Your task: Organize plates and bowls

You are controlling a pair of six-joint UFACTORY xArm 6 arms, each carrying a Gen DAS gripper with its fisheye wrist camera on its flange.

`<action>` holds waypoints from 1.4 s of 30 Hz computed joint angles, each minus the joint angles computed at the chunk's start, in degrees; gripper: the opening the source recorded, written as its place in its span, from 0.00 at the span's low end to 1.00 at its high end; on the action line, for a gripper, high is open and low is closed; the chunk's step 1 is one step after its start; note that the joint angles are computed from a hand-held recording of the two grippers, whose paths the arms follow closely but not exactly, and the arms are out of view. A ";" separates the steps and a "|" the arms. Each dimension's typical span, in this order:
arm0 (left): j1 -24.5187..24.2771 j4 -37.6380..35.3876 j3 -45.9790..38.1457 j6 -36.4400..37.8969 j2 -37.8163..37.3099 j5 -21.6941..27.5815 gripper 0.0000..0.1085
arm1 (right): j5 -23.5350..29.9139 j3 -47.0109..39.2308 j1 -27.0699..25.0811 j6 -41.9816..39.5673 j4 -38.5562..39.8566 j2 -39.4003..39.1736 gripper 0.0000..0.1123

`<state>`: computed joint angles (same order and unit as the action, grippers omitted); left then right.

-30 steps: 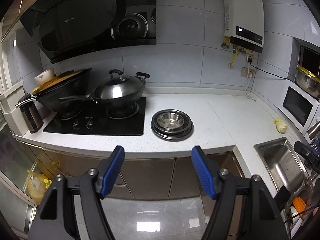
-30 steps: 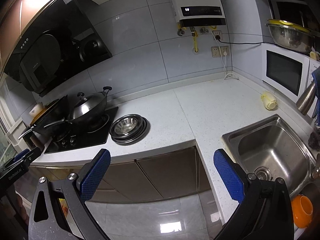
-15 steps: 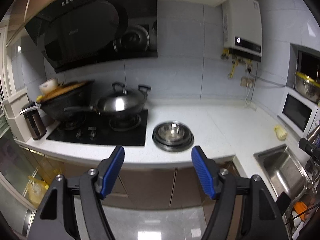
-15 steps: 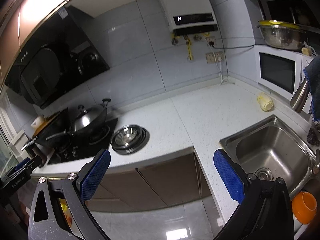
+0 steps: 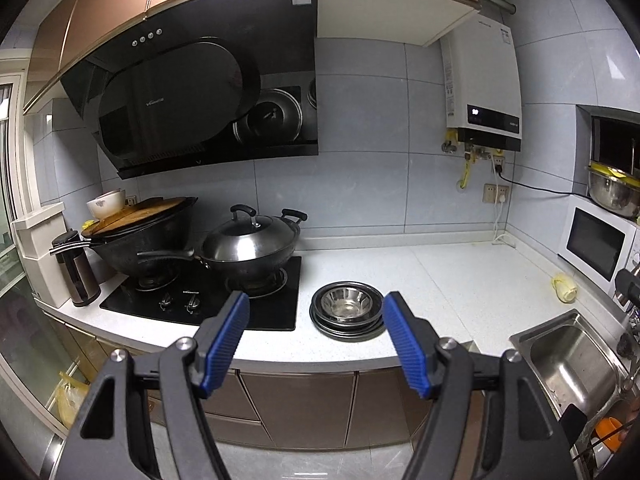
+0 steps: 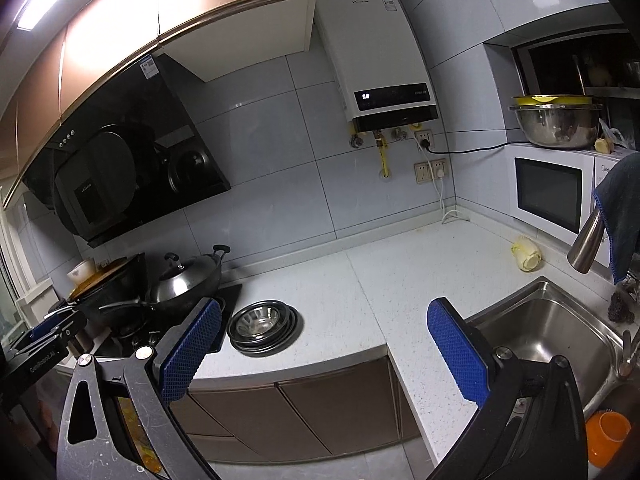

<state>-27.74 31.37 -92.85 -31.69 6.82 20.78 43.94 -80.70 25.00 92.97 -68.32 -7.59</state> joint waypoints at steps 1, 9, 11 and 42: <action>-0.04 0.18 0.11 -0.04 -0.07 0.00 0.63 | 0.00 0.00 0.00 0.00 0.00 0.00 0.90; -0.11 -0.33 0.27 0.97 -0.14 0.12 0.63 | -0.28 0.31 0.00 -0.72 1.27 -0.02 0.90; -0.10 -1.18 0.33 1.79 -0.12 0.14 0.63 | -0.33 0.29 -0.03 -0.91 1.59 0.07 0.90; 0.19 -11.84 -4.14 11.57 3.02 2.77 0.63 | 1.15 0.53 -0.72 -2.98 4.78 0.34 0.90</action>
